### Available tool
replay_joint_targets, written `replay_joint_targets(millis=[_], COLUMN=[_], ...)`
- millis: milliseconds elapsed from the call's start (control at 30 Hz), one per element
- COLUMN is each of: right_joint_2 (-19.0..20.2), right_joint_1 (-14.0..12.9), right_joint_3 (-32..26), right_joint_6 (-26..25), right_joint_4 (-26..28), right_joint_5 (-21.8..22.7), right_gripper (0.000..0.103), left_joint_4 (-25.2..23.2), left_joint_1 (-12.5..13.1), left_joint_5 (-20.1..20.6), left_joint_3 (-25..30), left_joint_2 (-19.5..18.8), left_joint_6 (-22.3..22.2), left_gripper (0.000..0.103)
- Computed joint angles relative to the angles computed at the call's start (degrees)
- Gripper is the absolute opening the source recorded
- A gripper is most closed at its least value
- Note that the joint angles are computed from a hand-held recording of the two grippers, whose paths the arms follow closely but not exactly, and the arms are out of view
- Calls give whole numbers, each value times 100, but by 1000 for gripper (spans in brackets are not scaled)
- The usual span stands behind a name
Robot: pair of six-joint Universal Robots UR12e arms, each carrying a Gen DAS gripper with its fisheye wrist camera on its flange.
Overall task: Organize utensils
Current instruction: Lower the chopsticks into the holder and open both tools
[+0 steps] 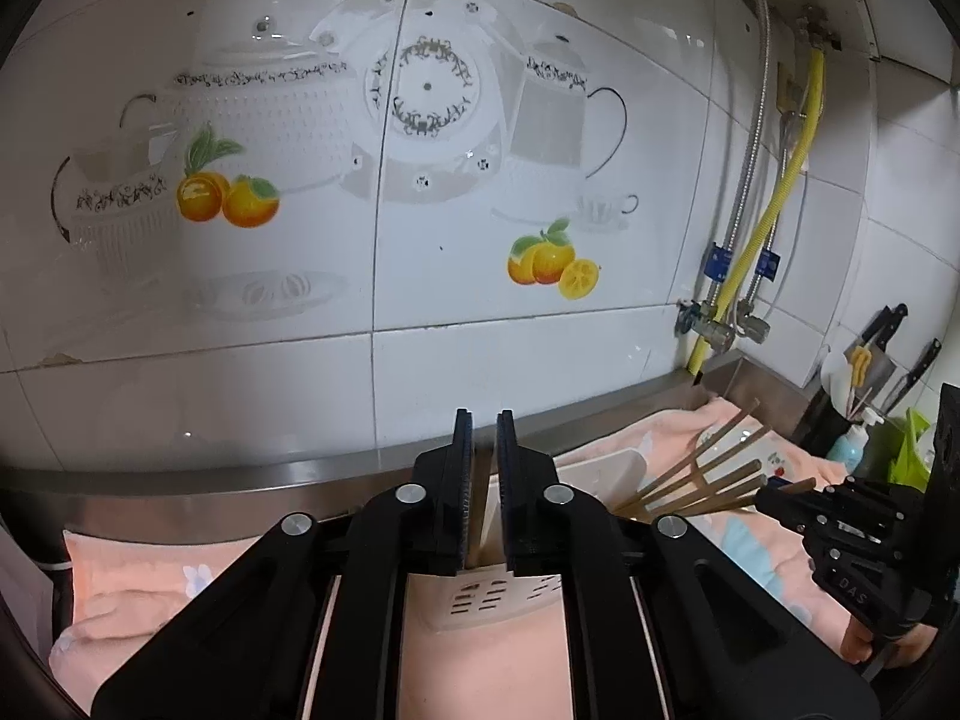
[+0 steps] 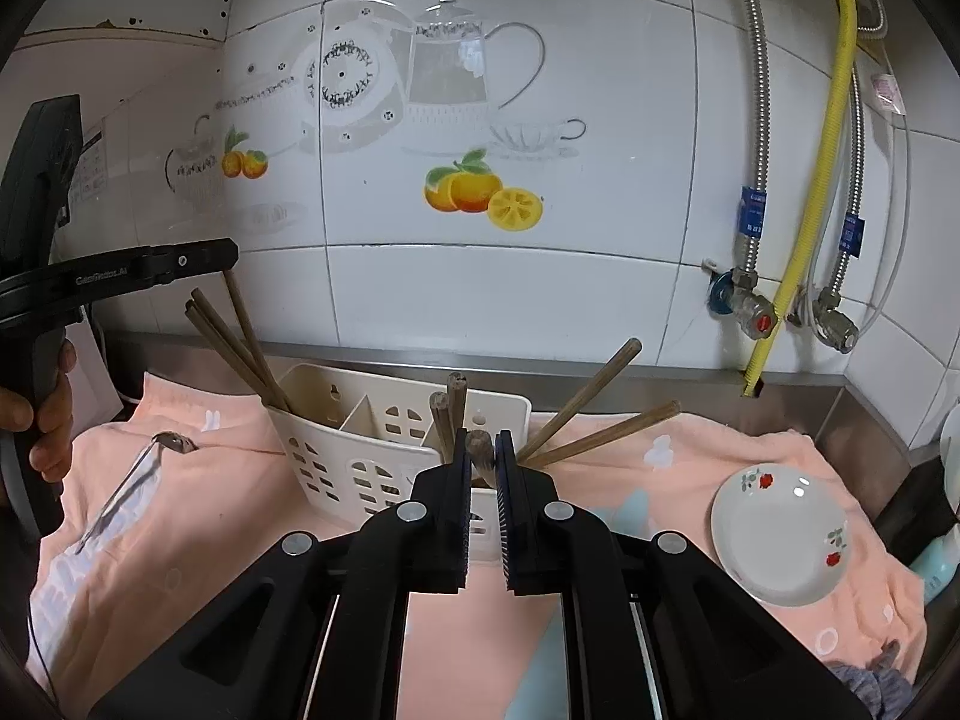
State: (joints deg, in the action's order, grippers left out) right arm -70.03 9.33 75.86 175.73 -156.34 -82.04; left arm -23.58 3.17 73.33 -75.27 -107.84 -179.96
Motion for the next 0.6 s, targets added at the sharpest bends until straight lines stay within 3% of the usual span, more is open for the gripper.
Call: replay_joint_targets(millis=[100, 167, 233, 600], right_joint_2=[6, 5, -7, -201], right_joint_1=[1, 9, 14, 44], right_joint_3=[-1, 6, 26, 269], right_joint_6=[-5, -17, -23, -84], right_joint_4=[-8, -30, -72, -276], right_joint_5=[12, -2, -20, -13], right_gripper=[10, 18, 28, 49], left_joint_4=[54, 82, 100, 295], left_joint_1=[-5, 1, -3, -9], left_joint_5=[41, 8, 47, 237], left_joint_3=[-47, -76, -113, -486], left_joint_2=[23, 42, 70, 361], left_joint_6=[-20, -20, -12, 44], left_gripper=[30, 32, 40, 65])
